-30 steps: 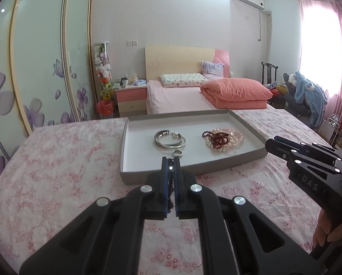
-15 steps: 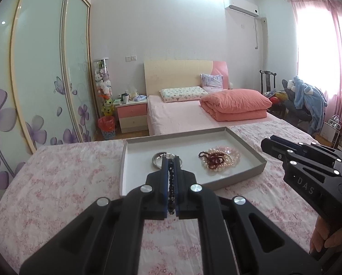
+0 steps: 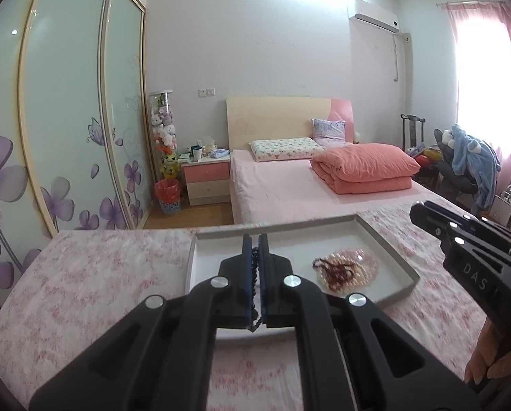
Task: Organize jewelry
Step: 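Carry the black bracelet and pearl earring over the tray with both grippers, then open both grippers to drop the bracelet and earring into the tray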
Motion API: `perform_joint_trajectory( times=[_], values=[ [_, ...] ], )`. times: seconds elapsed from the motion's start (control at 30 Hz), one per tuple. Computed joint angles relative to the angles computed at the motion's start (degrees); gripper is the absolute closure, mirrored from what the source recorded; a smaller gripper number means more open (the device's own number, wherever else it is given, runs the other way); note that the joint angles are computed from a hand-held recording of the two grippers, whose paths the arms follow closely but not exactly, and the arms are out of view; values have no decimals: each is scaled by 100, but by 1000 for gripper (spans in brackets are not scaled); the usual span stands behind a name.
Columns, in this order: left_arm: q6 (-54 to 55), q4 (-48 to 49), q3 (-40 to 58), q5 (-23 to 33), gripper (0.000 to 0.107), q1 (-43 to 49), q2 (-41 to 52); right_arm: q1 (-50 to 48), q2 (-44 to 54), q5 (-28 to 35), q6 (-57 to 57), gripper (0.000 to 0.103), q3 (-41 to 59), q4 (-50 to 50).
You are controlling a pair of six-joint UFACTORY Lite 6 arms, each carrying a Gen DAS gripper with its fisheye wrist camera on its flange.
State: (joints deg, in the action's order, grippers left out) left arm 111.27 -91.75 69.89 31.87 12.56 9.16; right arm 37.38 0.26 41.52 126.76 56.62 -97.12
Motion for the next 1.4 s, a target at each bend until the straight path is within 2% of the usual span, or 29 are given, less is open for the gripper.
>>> perform_joint_trajectory(
  times=[0.1,0.37,0.57,0.63,0.7,0.77,0.87,0.93,1.03,1.1,1.17,1.23,1.37,1.4],
  values=[
    [-282,154,514,-143,102,-204,437,-412,362,-476,185,89,299,-232],
    [-1892,1396,2091,-387,102,-604,1839,-1174,1226,-1475,659,89,988,-587],
    [-2948,2286,3010,-237,102,-677,2686,-1388,1582,-1991,766,88,1256,-665],
    [-3256,2472,3243,-171,98,-637,2890,-1398,1566,-2041,782,85,1197,-701],
    [-3591,2681,3509,-8,94,-540,3086,-1411,1505,-2004,885,67,1096,-778],
    [-3746,2767,3642,55,92,-473,3165,-1404,1445,-1966,970,64,1009,-802],
    [-3715,2708,3569,60,90,-362,3091,-1398,1231,-1955,1047,64,781,-806],
    [-3601,2601,3405,86,83,-251,2940,-1352,1053,-1889,936,64,628,-671],
    [-3082,2234,2845,81,78,-68,2499,-1200,618,-1742,744,63,259,-405],
    [-2758,2025,2445,94,74,56,2180,-997,266,-1546,553,56,-24,-131],
    [-2349,1772,1976,199,68,269,1814,-732,-63,-1295,289,55,-271,189],
    [-1865,1450,1424,328,59,499,1390,-443,-353,-1033,89,50,-475,479],
    [-1069,985,474,667,42,973,642,326,-816,-318,-362,33,-760,1084],
    [-894,888,270,765,35,1094,477,503,-902,-144,-408,26,-830,1164]
  ],
)
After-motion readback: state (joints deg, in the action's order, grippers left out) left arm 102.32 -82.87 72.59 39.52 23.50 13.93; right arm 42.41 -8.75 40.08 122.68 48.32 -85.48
